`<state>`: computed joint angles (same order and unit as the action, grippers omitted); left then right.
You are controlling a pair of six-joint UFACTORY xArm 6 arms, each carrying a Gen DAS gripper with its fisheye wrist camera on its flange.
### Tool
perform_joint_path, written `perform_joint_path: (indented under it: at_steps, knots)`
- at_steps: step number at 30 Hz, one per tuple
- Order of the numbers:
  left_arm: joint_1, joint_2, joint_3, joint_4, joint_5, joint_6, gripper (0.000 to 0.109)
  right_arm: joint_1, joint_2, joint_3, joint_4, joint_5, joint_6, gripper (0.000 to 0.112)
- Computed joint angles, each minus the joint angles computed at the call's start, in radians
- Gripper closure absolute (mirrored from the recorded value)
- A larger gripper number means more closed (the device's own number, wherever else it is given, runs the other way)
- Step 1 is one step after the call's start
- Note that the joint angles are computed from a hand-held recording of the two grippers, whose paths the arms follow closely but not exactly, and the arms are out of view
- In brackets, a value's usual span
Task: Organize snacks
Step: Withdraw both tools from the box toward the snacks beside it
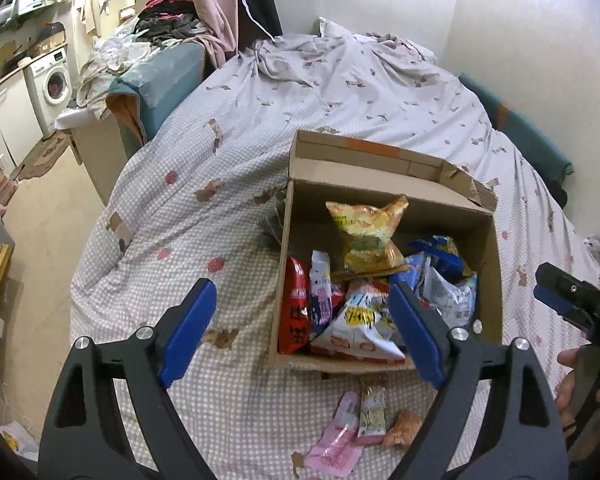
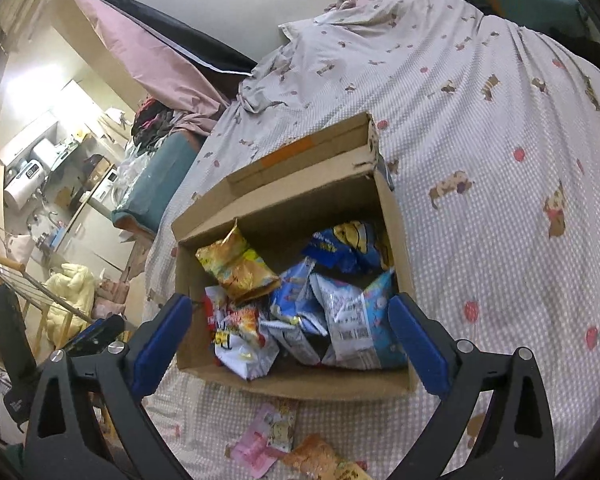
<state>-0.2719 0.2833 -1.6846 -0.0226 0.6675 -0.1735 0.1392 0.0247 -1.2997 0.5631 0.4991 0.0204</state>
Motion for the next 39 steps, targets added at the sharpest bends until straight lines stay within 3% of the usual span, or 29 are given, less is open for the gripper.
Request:
perform_joint_path:
  at_steps: [6, 10, 11, 12, 16, 25, 33, 39]
  knots:
    - [0.004, -0.058, 0.083, -0.077, 0.042, 0.084, 0.023, 0.014, -0.083, 0.092, -0.058, 0.034, 0.011, 0.009]
    - [-0.002, -0.127, 0.196, -0.065, -0.016, 0.110, 0.023, 0.020, -0.156, 0.184, -0.120, 0.055, 0.052, 0.009]
    - [-0.003, -0.141, 0.221, -0.053, -0.031, 0.105, 0.019, 0.018, -0.171, 0.203, -0.125, 0.065, 0.061, 0.009]
    - [-0.004, -0.147, 0.235, -0.041, -0.037, 0.097, 0.008, 0.013, -0.182, 0.220, -0.126, 0.082, 0.068, 0.009]
    - [0.007, -0.135, 0.253, -0.123, 0.022, 0.140, 0.006, -0.005, -0.202, 0.262, -0.123, 0.153, 0.085, 0.009]
    - [0.022, -0.119, 0.277, -0.070, 0.052, 0.058, 0.006, 0.032, -0.060, 0.174, -0.140, 0.397, -0.005, 0.009]
    - [0.023, -0.104, 0.275, -0.034, 0.089, 0.067, 0.006, 0.178, 0.116, 0.009, -0.367, 0.528, -0.100, 0.011]
    - [0.024, -0.094, 0.288, 0.001, 0.117, 0.077, 0.006, 0.212, 0.181, -0.052, -0.503, 0.574, -0.075, 0.049]
